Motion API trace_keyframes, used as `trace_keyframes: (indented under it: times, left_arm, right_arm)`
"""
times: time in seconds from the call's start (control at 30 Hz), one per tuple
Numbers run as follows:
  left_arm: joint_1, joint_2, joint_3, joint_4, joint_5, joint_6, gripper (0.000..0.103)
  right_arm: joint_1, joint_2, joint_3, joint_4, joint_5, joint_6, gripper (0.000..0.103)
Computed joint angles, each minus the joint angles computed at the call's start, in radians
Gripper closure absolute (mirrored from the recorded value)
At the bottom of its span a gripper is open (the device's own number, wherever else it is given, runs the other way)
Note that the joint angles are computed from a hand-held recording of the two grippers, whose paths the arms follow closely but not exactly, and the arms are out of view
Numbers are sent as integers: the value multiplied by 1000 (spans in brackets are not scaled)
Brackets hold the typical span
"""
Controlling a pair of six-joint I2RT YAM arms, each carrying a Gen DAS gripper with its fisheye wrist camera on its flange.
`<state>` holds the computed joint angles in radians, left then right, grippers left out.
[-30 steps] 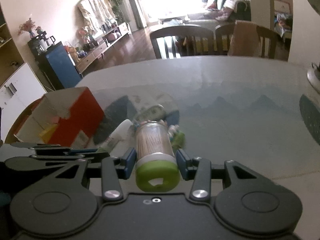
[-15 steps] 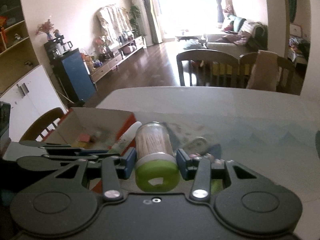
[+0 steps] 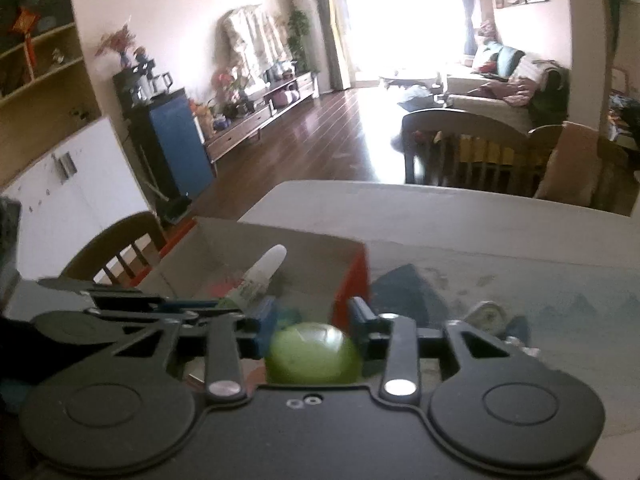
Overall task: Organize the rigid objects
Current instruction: 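Carry the white marker with the left tool while the right tool carries the jar toward the shoebox, then open the left tool to drop the marker while the right tool lowers the jar beside the shoebox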
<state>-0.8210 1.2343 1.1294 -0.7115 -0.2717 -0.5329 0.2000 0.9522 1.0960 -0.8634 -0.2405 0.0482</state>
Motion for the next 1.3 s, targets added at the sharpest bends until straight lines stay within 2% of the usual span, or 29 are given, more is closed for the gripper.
trace_keyframes:
  times: [0.03,0.07,0.2,0.27,0.37,0.43,0.53,0.63,0.8,0.9,0.97,1.07,1.13,1.3]
  left_arm:
    - [22,-11,-12,-1,10,14,86]
    - [52,-25,-26,0,24,32,86]
    - [172,-77,-85,0,71,106,86]
    - [248,-93,-112,0,99,147,86]
    - [339,-110,-150,2,147,192,86]
    - [395,-117,-174,13,182,225,86]
    - [437,-116,-198,27,206,249,86]
    - [460,-108,-213,46,222,270,86]
    - [462,-82,-228,74,233,296,86]
    - [470,-53,-230,92,244,302,86]
    - [476,-56,-239,95,252,305,86]
    - [478,-69,-254,96,261,309,86]
    - [482,-72,-250,92,269,316,86]
    - [484,-82,-252,81,270,316,86]
  right_arm:
    - [27,31,1,7,14,21,101]
    - [52,51,-6,27,30,46,103]
    - [136,98,-7,76,91,82,102]
    - [158,103,-3,75,100,91,93]
    - [166,80,-17,56,125,79,85]
    - [177,75,-22,30,145,93,83]
    - [152,70,-37,4,152,81,72]
    - [115,48,-67,-33,158,69,62]
    - [91,9,-132,-83,186,71,53]
    - [93,-17,-161,-98,188,86,39]
    - [101,-39,-180,-110,175,87,25]
    - [113,-70,-205,-126,147,44,17]
    - [135,-69,-220,-129,141,14,14]
    - [155,-34,-262,-108,130,-20,14]
